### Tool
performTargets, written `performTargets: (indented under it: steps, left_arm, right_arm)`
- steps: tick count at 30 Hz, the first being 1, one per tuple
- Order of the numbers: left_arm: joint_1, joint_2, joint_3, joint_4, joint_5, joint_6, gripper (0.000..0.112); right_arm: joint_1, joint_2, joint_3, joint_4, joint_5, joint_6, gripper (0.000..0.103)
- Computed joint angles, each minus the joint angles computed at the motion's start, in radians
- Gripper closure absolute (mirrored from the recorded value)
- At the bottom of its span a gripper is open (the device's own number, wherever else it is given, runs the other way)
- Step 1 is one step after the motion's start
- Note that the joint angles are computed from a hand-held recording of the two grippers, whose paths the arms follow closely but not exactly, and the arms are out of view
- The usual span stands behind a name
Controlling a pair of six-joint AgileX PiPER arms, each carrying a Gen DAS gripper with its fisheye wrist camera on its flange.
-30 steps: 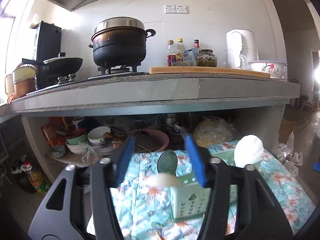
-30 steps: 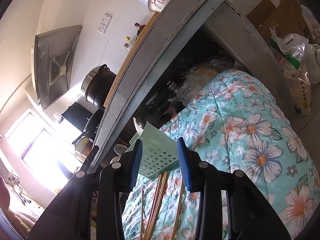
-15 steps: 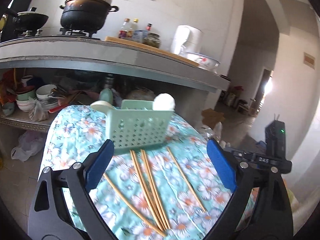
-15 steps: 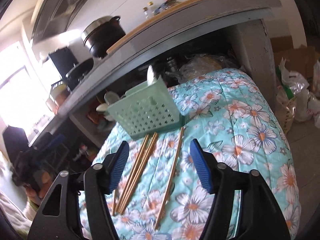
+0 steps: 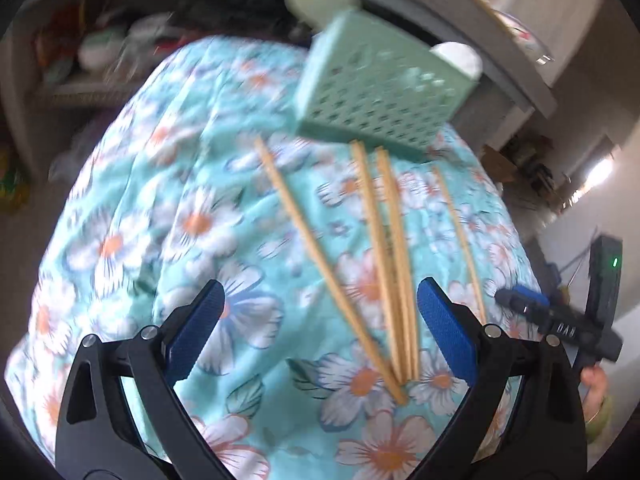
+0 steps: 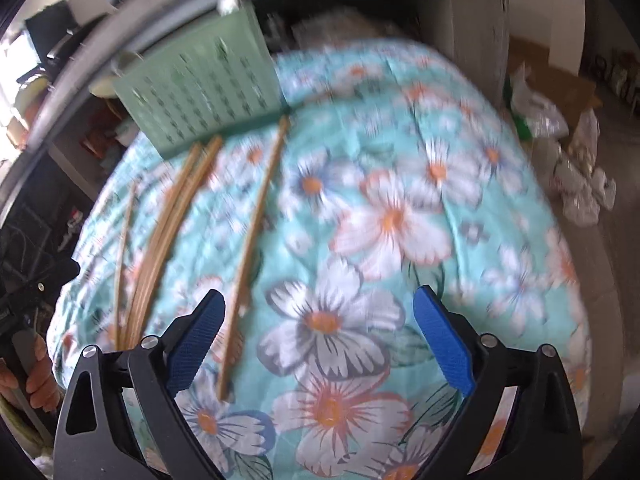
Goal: Organize utensils
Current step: 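Move both tools over the wooden chopsticks beside the holder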
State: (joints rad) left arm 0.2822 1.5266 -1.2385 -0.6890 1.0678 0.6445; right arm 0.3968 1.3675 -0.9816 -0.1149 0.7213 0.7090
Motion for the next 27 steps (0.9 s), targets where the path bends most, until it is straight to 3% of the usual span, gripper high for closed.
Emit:
performTargets:
  steps: [3, 12, 22, 27]
  left_arm:
    - [0.03, 0.065, -0.019, 0.004, 0.03, -0.046, 0.019]
    - [0.107, 0.093, -0.006, -0.126, 0.078, -0.016, 0.018]
    - [0.088, 0.104, -0.033, -0.092, 0.098, 0.033, 0.017]
    - [0.076, 0.094, -0.022, -0.079, 0.079, 0.053, 0.017]
  right_arm:
    - [0.024, 0.004, 0.008, -0.046, -0.011, 0.054, 0.006]
    - [0.118, 0.066, -0.054, -0.195, 0.095, 0.146, 0.006]
    - [0.096, 0.009, 0.02, -0.175, 0.003, 0.135, 0.006]
    - [0.021, -0.009, 0.005, -0.013, 0.002, -0.027, 0.006]
